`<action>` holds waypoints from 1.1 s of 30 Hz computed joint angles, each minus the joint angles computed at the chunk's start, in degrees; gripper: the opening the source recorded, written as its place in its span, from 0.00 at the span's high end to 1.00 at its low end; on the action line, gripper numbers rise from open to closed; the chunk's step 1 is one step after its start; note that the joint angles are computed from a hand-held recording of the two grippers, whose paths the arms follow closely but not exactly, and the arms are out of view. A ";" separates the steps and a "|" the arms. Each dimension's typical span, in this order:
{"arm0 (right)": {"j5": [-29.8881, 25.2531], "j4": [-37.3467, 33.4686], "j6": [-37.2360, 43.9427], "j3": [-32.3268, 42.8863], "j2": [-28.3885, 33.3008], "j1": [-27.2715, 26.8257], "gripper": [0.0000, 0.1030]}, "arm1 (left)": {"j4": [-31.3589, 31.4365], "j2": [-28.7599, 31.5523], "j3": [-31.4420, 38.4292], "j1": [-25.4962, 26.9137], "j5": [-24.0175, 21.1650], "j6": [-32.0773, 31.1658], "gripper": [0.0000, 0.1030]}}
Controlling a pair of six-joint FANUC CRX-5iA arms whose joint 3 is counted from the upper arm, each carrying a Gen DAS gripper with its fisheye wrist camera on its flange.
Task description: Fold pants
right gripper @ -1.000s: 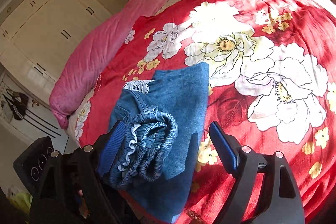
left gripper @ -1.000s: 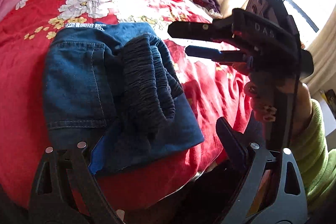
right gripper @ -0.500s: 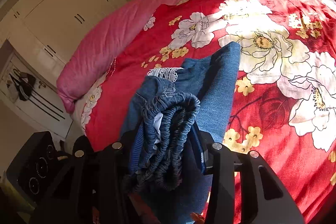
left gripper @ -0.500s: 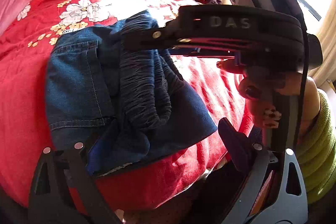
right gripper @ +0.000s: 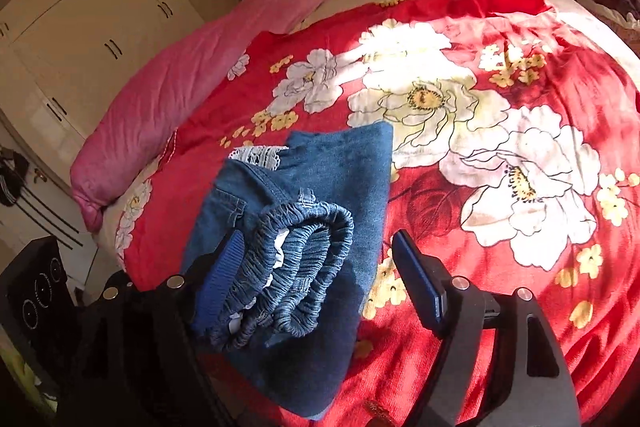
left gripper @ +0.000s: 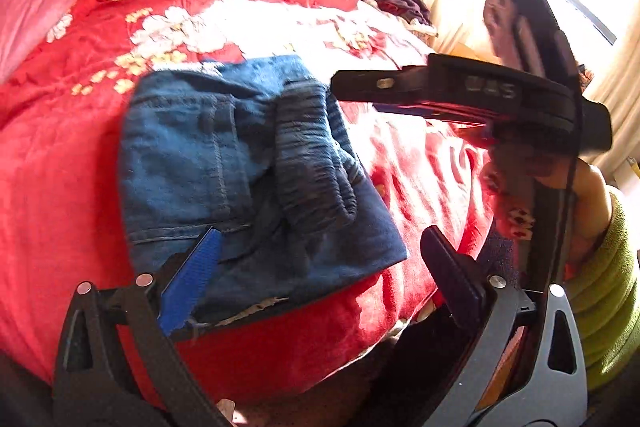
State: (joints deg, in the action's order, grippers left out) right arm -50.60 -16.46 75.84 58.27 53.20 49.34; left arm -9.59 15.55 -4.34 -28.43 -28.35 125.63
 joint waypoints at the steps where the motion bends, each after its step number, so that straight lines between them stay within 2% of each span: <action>1: 1.41 0.29 -0.15 -1.94 -1.23 0.05 0.24 | -1.01 -0.39 0.09 -0.15 -0.37 1.06 0.10; 6: 7.19 2.44 -0.84 -9.91 -6.27 0.53 0.22 | -7.19 -2.53 0.70 -1.03 -2.74 7.13 0.09; 8: 9.40 4.96 -2.26 -12.82 -7.91 1.08 0.14 | -9.98 -3.40 1.00 -1.44 -3.98 10.03 0.09; 10: 11.52 7.03 -3.03 -15.38 -9.37 1.58 0.13 | -12.12 -4.30 1.08 -1.71 -5.11 12.32 0.09; 18: 15.14 13.44 -5.41 -21.19 -12.24 3.12 0.10 | -16.14 -6.44 0.36 -0.59 -8.37 18.00 0.09; 22: 14.30 17.47 -8.11 -22.01 -11.58 3.58 0.10 | -12.48 -6.47 -2.30 3.03 -6.58 17.98 0.09; 26: 10.51 16.64 -9.10 -19.20 -9.03 3.13 0.10 | -11.96 -4.93 -1.94 5.45 -6.49 18.02 0.09; 31: 7.92 14.41 -8.35 -16.73 -7.04 2.88 0.10 | -0.97 -1.80 -3.41 9.57 -0.70 9.11 0.09; 32: 7.53 14.41 -8.21 -16.38 -6.82 2.97 0.10 | 0.88 -0.89 -3.36 9.85 -0.09 7.13 0.13; 33: 7.35 14.20 -7.78 -16.16 -6.73 3.02 0.10 | 2.30 -0.07 -3.40 9.98 0.69 5.43 0.34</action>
